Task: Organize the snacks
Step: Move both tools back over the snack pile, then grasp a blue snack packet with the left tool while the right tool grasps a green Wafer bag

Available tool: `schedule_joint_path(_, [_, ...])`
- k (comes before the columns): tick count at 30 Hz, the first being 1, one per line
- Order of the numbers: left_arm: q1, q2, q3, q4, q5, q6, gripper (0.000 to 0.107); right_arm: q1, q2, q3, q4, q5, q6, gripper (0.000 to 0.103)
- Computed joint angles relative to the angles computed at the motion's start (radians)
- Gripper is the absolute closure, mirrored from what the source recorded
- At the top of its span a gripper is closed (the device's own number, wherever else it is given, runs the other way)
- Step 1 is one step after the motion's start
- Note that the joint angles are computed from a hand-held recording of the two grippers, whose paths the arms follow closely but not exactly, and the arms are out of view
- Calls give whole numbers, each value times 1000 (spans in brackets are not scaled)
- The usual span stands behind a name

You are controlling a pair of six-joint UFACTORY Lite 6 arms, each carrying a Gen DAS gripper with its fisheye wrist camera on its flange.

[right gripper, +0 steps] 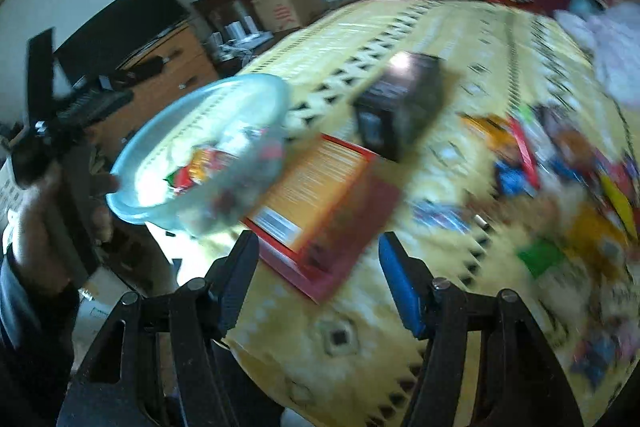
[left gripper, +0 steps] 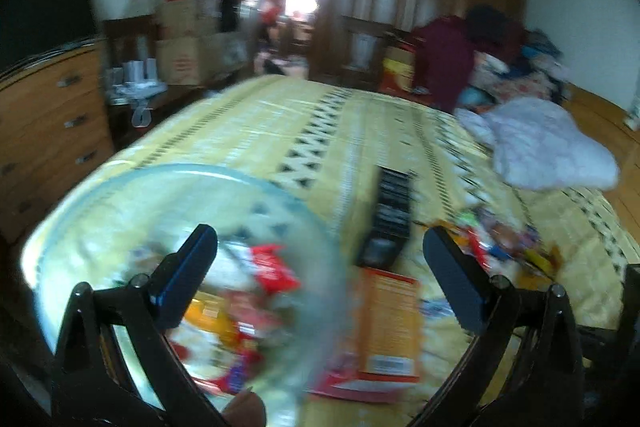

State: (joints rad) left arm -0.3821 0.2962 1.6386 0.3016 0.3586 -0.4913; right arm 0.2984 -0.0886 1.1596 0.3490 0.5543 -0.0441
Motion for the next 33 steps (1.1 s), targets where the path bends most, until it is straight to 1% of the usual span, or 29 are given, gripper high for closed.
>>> schedule_joint_path(4, [-117, 60, 56, -160, 41, 181, 4, -136, -214, -221, 4, 28, -57, 37])
schedule_joint_path(5, [-140, 73, 66, -183, 43, 211, 4, -198, -261, -263, 42, 58, -120, 37])
schedule_joint_path(7, [-196, 100, 66, -229, 41, 265, 4, -407, -371, -382, 173, 141, -327, 37])
schedule_joint_path(8, [-215, 114, 68, -254, 42, 287, 4, -512, -412, -433, 202, 165, -401, 37])
schedule_joint_path(9, [-232, 131, 73, -283, 47, 311, 4, -616, -424, -461, 248, 196, -487, 37])
schedule_joint_path(11, [-264, 202, 128, -305, 76, 325, 4, -826, -386, -472, 299, 223, -596, 37])
schedule_joint_path(12, [-276, 220, 143, -302, 86, 320, 4, -930, -317, -445, 308, 200, -622, 37])
schedule_joint_path(14, [-302, 259, 175, -282, 103, 300, 4, -1132, -133, -349, 437, 233, -788, 37])
schedule_joint_path(15, [-311, 283, 202, -279, 118, 299, 4, -1195, -47, -298, 476, 243, -847, 37])
schedule_joint_path(17, [-329, 293, 204, -268, 123, 291, 4, -1263, 127, -183, 530, 209, -888, 35])
schedule_joint_path(19, [-349, 289, 184, -253, 118, 271, 4, -1291, 302, -63, 581, 175, -883, 35])
schedule_joint_path(20, [-353, 294, 185, -246, 119, 267, 4, -1282, 351, -32, 596, 158, -871, 35])
schedule_joint_path(22, [-360, 310, 201, -219, 132, 246, 4, -1244, 519, 85, 623, 167, -841, 35])
schedule_joint_path(24, [-371, 325, 213, -191, 141, 217, 4, -1190, 590, 122, 685, 168, -854, 35])
schedule_joint_path(28, [-379, 350, 235, -147, 163, 175, 4, -977, 560, 86, 701, 130, -851, 34])
schedule_joint_path(29, [-378, 353, 238, -143, 169, 169, 4, -926, 566, 95, 691, 131, -859, 34])
schedule_joint_path(30, [-377, 354, 238, -144, 170, 169, 4, -875, 557, 88, 683, 163, -874, 34])
schedule_joint_path(32, [-378, 342, 223, -136, 170, 166, 4, -840, 519, 70, 655, 188, -888, 34])
schedule_joint_path(33, [-378, 336, 212, -136, 168, 170, 4, -836, 461, 32, 651, 170, -908, 35])
